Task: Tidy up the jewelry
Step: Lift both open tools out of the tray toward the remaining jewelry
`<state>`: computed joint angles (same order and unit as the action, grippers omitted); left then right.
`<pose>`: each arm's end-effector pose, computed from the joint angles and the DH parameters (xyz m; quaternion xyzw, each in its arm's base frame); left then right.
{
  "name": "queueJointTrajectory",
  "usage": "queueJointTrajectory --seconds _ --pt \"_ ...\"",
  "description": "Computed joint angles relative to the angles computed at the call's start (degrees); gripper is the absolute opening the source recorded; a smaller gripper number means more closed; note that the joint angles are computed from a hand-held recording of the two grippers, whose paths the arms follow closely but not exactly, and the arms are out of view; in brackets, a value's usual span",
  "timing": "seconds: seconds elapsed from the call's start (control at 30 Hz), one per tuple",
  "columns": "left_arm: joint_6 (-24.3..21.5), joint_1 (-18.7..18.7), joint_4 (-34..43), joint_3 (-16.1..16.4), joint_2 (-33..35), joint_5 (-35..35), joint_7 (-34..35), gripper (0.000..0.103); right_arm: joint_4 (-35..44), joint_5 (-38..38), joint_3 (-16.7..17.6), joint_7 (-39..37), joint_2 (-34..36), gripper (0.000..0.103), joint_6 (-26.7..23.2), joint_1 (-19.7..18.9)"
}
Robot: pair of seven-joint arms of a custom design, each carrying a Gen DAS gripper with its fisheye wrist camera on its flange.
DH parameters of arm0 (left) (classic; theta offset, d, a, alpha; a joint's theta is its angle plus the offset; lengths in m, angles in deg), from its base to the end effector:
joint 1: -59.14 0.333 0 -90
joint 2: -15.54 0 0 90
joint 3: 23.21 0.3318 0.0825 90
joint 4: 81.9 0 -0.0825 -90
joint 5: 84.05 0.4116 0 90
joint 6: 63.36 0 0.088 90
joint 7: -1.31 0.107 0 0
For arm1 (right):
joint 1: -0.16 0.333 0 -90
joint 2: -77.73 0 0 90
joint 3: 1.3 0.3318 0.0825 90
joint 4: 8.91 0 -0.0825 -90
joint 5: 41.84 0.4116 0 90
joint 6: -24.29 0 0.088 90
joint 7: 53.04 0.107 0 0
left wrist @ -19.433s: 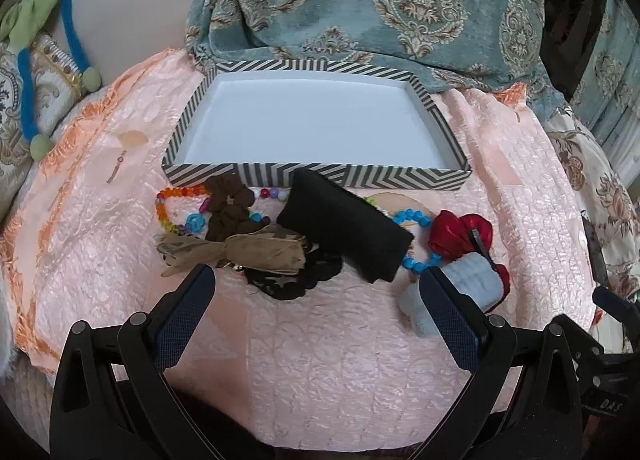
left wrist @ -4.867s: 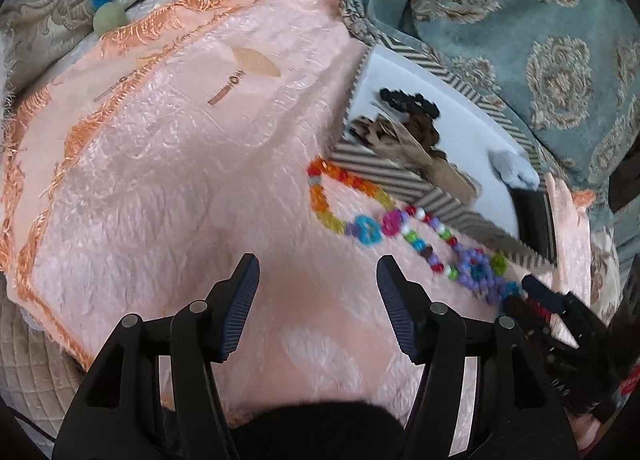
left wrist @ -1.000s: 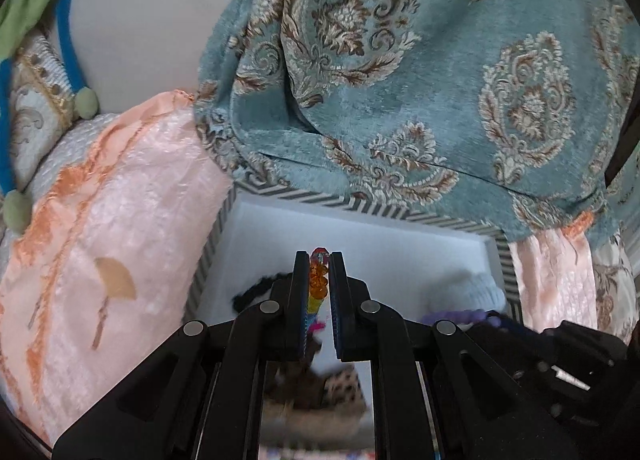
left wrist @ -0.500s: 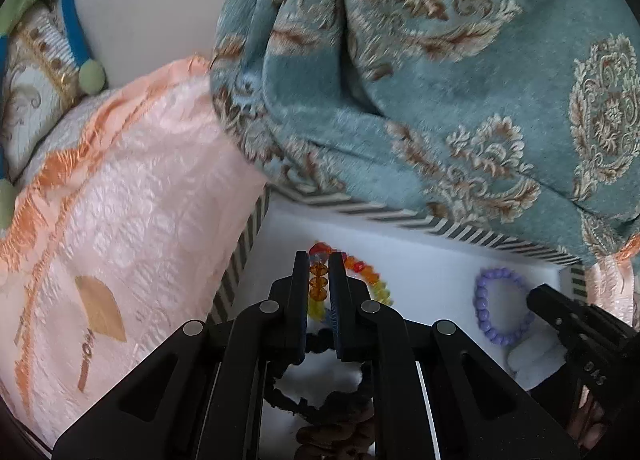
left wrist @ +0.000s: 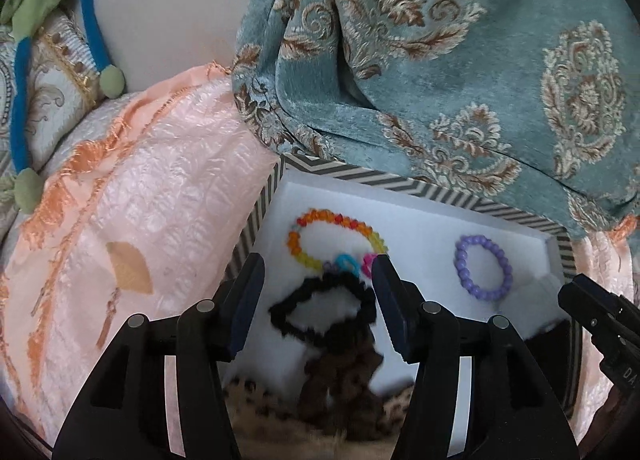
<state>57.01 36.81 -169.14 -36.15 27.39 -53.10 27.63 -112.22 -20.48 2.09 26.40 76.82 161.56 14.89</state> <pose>0.5854 -0.3650 0.5983 -0.7756 0.5590 -0.1992 0.2151 0.5982 0.1991 0.6213 -0.7596 0.5573 -0.0734 0.3271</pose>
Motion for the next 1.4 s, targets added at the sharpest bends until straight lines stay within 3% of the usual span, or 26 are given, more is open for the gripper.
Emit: queueJointTrajectory --seconds 0.33,0.47,1.13,1.4 --pt "-2.7 -1.68 -4.64 -2.0 -6.11 3.43 -2.68 0.056 -7.29 -3.77 0.96 4.62 -7.46 0.045 1.32 0.67" --pt "-3.43 -1.84 -6.71 -3.0 -8.27 3.84 -4.09 0.056 -9.68 -3.46 0.88 5.54 -9.73 0.056 0.74 0.93" --pt "-7.6 -4.14 -13.62 -7.88 -15.49 5.17 -9.65 0.056 -21.37 -7.04 2.65 8.26 -22.41 0.057 -0.98 1.38" --pt "-7.02 -4.56 -16.23 -8.82 -17.78 3.23 -11.15 0.056 -24.49 -7.95 3.05 8.39 -26.49 0.057 -2.03 1.15"
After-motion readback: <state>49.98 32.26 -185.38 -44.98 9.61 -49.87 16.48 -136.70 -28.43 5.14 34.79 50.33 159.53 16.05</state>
